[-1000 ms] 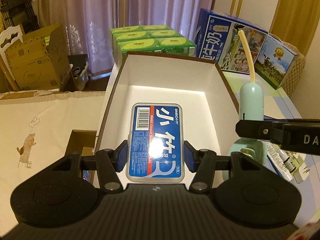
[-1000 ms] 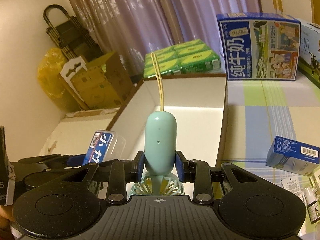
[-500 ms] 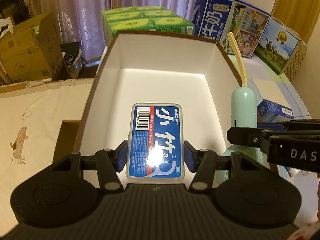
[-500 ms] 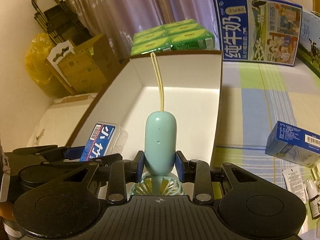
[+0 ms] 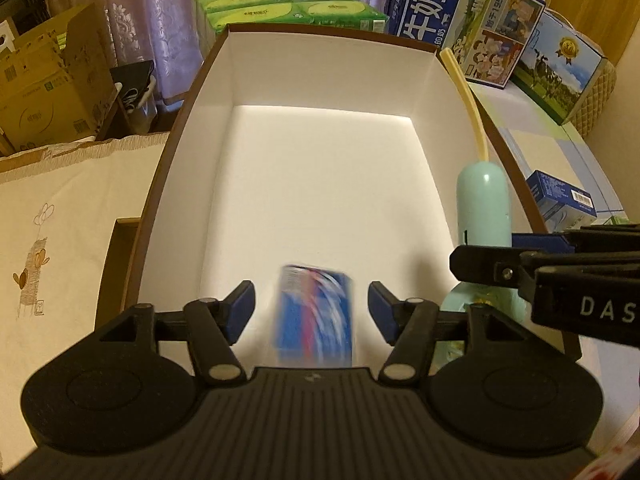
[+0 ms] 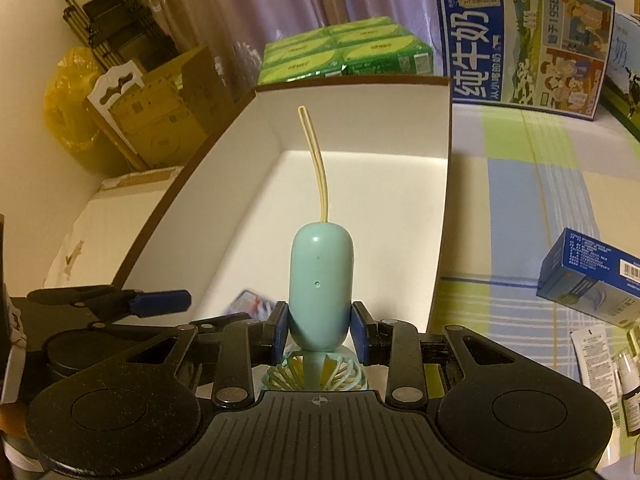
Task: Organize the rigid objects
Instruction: 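Release the floss case into the box with the left tool while the right tool drops the fan in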
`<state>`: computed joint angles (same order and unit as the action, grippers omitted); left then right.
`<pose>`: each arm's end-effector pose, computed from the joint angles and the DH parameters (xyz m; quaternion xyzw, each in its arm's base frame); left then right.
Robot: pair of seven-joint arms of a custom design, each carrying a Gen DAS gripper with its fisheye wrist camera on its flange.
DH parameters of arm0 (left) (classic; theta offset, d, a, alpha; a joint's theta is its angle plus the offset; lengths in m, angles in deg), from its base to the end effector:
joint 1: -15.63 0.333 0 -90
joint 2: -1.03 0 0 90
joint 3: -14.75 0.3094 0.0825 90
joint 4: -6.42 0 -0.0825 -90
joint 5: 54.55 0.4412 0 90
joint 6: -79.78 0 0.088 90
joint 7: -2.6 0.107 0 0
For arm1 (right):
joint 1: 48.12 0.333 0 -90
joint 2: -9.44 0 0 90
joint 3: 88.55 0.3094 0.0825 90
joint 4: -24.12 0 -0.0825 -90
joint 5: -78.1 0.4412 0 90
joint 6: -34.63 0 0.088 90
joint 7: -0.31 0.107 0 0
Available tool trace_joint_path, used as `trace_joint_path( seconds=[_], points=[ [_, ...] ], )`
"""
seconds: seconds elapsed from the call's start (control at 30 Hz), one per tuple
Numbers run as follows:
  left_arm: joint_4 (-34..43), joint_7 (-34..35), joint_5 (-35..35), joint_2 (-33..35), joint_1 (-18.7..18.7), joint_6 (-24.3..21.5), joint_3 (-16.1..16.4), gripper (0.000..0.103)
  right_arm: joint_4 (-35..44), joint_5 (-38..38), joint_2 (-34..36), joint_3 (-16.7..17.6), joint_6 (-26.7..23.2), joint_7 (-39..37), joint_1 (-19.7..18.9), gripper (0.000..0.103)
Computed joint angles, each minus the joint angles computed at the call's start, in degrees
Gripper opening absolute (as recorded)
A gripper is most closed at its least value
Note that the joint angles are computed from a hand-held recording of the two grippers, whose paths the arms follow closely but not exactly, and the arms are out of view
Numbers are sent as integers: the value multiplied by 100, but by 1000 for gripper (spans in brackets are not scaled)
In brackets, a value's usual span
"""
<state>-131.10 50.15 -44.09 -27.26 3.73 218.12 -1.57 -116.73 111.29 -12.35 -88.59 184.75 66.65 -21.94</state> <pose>0.4393 -0.2441 0.5165 -0.7257 0.6302 -0.2084 0.1810 0.4690 0.2161 0.4592 -0.7982 0.5056 -0.0305 0.3261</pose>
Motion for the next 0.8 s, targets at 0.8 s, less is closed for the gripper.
trace_joint_path(
  seconds=[0.8],
  points=[
    [-23, 22, 18, -49, 26, -78, 8, 60, 169, -645, 204, 187, -114, 335, -139, 49]
  ],
)
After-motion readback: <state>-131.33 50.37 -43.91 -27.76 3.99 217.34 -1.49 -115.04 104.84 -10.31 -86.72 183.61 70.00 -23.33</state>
